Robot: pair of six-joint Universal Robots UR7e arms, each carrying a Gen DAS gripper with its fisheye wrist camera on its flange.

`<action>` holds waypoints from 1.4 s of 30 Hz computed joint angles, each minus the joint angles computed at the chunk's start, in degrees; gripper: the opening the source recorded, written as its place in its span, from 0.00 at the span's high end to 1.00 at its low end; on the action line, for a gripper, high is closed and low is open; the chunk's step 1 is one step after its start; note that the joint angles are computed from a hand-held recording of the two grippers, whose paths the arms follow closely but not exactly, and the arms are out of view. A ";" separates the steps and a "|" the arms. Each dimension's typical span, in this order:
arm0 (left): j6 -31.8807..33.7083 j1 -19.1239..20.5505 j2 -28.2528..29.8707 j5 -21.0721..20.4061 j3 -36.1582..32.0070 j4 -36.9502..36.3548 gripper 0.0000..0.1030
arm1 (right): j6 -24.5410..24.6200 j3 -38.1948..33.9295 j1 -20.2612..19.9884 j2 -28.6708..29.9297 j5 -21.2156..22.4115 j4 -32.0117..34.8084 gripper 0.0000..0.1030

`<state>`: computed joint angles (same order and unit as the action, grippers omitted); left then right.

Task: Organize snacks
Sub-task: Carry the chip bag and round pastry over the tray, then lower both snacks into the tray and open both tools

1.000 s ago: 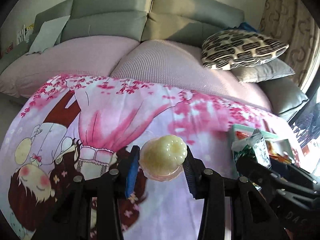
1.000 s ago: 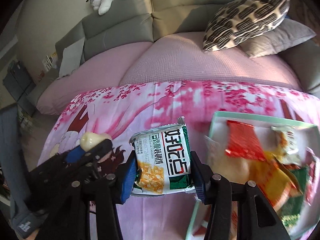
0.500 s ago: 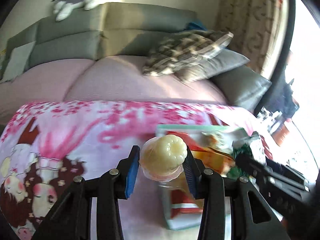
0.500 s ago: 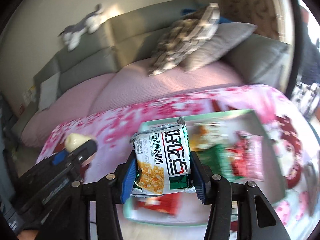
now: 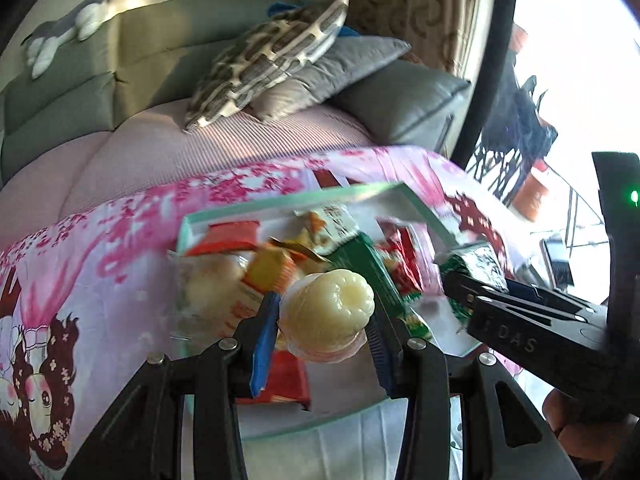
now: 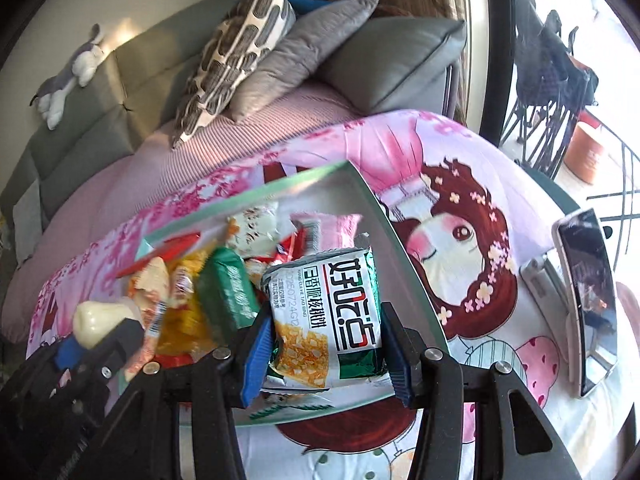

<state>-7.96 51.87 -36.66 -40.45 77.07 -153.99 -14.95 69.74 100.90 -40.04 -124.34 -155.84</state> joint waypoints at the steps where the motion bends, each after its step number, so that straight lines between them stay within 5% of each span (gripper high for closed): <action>1: -0.93 0.17 0.64 -0.04 -0.68 1.97 0.57 | 0.33 -0.25 -0.21 0.11 0.03 0.95 0.48; 14: -6.46 1.41 3.49 2.99 -3.03 11.71 0.56 | 2.44 -1.96 -1.59 1.85 -0.42 7.47 0.46; 19: -7.95 1.13 2.07 1.64 -1.64 12.26 0.36 | 3.69 -2.61 -1.83 2.11 0.42 10.51 0.31; 22: -8.17 0.76 1.63 2.28 -1.22 12.84 0.34 | 3.40 -2.34 -1.59 2.18 -0.07 10.64 0.25; 28: -10.60 -0.53 -1.18 5.39 2.58 12.16 0.16 | 1.20 0.50 -0.53 0.79 0.45 5.04 0.00; 35: -23.17 -0.62 -6.74 9.59 9.19 15.65 0.01 | -0.80 3.45 0.97 -0.54 0.40 1.59 0.00; 42: -37.59 -0.04 -13.42 13.96 15.61 20.60 0.01 | -2.69 7.36 2.41 -1.77 0.89 -1.80 0.00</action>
